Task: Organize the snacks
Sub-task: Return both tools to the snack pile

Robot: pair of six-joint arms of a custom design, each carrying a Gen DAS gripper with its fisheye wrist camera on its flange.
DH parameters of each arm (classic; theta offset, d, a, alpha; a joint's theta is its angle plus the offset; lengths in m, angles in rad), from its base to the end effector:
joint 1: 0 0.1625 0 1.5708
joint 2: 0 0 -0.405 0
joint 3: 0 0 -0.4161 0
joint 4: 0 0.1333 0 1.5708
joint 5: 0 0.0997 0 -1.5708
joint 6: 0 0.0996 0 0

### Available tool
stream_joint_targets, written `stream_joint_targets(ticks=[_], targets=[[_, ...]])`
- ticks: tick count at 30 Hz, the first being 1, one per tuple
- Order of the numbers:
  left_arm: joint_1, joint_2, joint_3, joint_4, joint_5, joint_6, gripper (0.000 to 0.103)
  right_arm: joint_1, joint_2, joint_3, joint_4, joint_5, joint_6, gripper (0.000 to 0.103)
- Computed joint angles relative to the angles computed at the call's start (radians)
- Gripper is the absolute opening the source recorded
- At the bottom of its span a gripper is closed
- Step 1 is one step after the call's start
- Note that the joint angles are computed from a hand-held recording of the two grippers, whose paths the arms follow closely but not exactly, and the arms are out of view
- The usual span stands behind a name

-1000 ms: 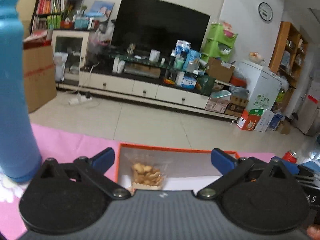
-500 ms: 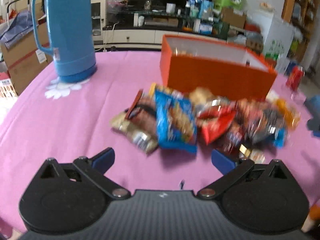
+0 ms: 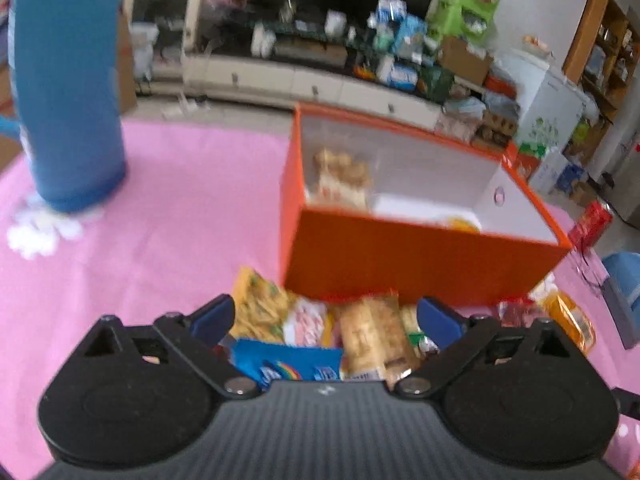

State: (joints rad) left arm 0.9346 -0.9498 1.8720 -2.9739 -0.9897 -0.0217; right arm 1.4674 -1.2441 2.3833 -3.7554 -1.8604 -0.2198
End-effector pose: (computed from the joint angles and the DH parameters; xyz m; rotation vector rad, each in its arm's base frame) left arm -0.2135 -0.6055 0.1326 0.6083 2.5513 -0.8596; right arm 0.0592 -0.4451 0.2065 -0.0615 -2.4007 1.3047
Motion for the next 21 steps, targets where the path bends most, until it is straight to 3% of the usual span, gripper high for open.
stream_joint_targets(ticks=[2,4,8,11,15,21], targets=[[0.019,-0.016,0.020,0.031,-0.056,-0.018,0.096,0.010,0.006,-0.010,0.017,-0.013,0.008,0.094],[0.013,-0.032,0.070,-0.025,-0.049,0.031,0.096,0.003,-0.004,-0.008,0.033,-0.002,0.018,0.094],[0.010,-0.103,0.142,0.029,-0.102,0.005,0.096,-0.005,-0.015,-0.001,0.033,0.026,0.032,0.094],[-0.018,-0.140,0.202,0.058,-0.054,0.010,0.096,0.005,0.000,-0.005,0.015,0.004,0.023,0.094],[-0.028,-0.215,0.277,0.117,-0.073,-0.026,0.097,0.013,0.008,-0.008,0.012,-0.013,0.012,0.094],[-0.052,-0.315,0.338,0.215,-0.044,-0.106,0.098,0.009,0.004,-0.007,0.013,-0.021,0.011,0.094]])
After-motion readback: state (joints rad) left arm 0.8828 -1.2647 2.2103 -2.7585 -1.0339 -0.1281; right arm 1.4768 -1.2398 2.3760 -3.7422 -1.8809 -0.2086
